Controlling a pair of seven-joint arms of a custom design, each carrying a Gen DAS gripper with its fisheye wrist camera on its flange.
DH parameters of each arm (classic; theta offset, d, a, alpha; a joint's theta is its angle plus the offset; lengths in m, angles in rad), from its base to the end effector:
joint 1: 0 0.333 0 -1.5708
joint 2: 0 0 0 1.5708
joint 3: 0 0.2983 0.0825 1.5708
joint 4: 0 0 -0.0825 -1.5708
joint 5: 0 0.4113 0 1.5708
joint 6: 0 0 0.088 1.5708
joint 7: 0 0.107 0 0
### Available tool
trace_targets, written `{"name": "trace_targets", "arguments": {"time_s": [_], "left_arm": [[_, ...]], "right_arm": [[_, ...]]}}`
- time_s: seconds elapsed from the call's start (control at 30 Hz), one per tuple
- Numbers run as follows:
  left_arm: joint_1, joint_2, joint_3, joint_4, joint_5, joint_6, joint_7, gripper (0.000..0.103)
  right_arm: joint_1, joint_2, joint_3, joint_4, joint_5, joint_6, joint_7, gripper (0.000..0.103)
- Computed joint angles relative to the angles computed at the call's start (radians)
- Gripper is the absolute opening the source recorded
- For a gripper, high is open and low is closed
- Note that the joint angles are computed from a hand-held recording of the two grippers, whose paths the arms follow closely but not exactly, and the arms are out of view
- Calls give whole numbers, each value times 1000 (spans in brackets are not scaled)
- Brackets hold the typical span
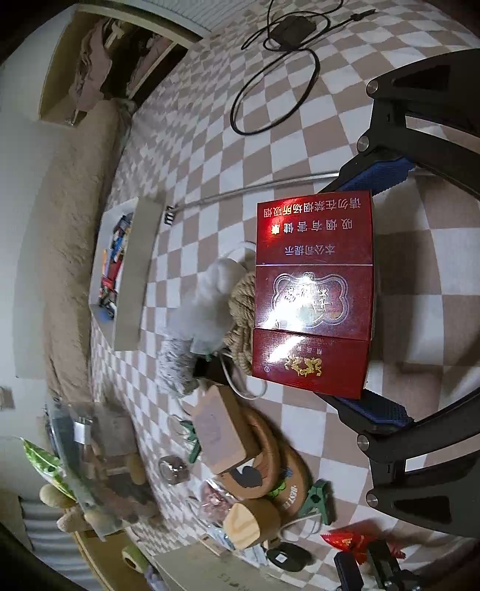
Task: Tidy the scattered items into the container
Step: 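Lift red cigarette box with right tool while left tool carries snack packet to shoe box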
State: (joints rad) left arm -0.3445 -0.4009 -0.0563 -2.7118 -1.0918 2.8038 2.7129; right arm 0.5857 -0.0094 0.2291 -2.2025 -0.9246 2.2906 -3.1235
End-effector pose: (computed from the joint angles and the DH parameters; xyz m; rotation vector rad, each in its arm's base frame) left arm 0.4126 -0.1273 0.3525 -1.3256 2.4614 -1.0124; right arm 0.4007 0.3990 0.3686 -1.7009 2.0220 -0.8551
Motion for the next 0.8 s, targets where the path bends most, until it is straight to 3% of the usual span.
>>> {"name": "trace_targets", "arguments": {"time_s": [0.33,0.37,0.4,0.8], "left_arm": [[-11,-61,33,-13,-84,6,72,37],[-10,-68,35,-15,-90,5,78,26],[-9,-77,37,-16,-95,4,83,1],[2,-70,37,-6,-90,38,70,1]], "right_arm": [[7,-42,16,-26,-75,-53,99,90],[7,-46,19,-28,-80,-62,107,90],[8,-49,23,-28,-85,-72,112,90],[10,-70,42,-16,-141,-114,148,90]]}}
